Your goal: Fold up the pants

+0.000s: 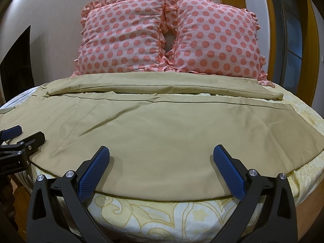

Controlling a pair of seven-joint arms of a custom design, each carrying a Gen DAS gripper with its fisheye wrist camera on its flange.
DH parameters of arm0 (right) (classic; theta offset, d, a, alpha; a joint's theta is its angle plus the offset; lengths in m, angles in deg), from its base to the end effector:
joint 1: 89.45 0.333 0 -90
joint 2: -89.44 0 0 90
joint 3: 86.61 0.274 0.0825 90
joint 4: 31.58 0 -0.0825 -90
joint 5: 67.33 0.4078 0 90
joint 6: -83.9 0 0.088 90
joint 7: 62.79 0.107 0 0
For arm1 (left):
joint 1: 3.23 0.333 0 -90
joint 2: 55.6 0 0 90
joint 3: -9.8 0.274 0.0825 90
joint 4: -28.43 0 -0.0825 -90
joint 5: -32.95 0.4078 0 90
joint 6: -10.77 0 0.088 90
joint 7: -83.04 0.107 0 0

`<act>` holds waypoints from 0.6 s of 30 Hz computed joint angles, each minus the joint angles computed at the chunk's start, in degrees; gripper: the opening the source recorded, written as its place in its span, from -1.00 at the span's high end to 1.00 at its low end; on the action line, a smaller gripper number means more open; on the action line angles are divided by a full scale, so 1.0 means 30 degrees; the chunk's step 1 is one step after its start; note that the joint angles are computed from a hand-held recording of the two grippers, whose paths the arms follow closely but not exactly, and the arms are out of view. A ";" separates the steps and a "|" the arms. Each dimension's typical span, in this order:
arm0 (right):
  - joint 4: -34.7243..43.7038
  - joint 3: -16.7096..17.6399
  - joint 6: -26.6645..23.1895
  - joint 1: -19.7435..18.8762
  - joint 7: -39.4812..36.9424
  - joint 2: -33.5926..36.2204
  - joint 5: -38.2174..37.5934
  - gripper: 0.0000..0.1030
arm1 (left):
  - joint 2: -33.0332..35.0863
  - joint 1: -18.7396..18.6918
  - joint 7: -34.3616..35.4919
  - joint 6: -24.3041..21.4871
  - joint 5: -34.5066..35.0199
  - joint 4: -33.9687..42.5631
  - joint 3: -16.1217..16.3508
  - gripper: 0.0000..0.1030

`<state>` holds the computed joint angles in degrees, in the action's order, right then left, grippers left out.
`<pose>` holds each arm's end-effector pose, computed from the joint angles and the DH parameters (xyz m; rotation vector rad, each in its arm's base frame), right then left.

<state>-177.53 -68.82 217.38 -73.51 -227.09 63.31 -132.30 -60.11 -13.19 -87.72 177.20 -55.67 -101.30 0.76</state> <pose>0.3978 0.2413 0.4021 -1.1958 2.0391 -1.1207 0.5341 -0.1203 0.3744 -1.0926 2.1906 -1.1282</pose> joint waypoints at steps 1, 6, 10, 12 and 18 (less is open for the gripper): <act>-0.0070 -0.0682 0.0780 0.0135 -0.1135 -0.0207 0.0626 -0.97 | 0.0011 0.0023 -0.0170 -0.0081 0.0252 0.0011 0.0010 -0.97; -0.0465 -0.1850 0.1468 -0.1192 -0.3769 -0.2677 0.2683 -0.97 | 0.0065 0.0201 -0.2988 -0.0554 0.3299 0.0175 0.0174 -0.96; 0.1923 -0.2864 0.0324 -0.3732 -0.5870 -0.1613 0.3767 -0.97 | 0.0603 0.0307 -0.3108 -0.0290 0.2798 0.1581 0.0287 -0.96; 0.3489 -0.3697 0.0314 -0.4996 -0.6530 0.0065 0.4651 -0.97 | 0.1038 0.0370 -0.3359 0.0186 0.2696 0.2395 0.0170 -0.96; 0.8453 -0.6528 0.0545 -0.7266 -0.6337 0.5827 0.8783 -0.71 | 0.2480 0.0710 -0.4797 0.1392 0.3614 0.4512 -0.0353 -0.96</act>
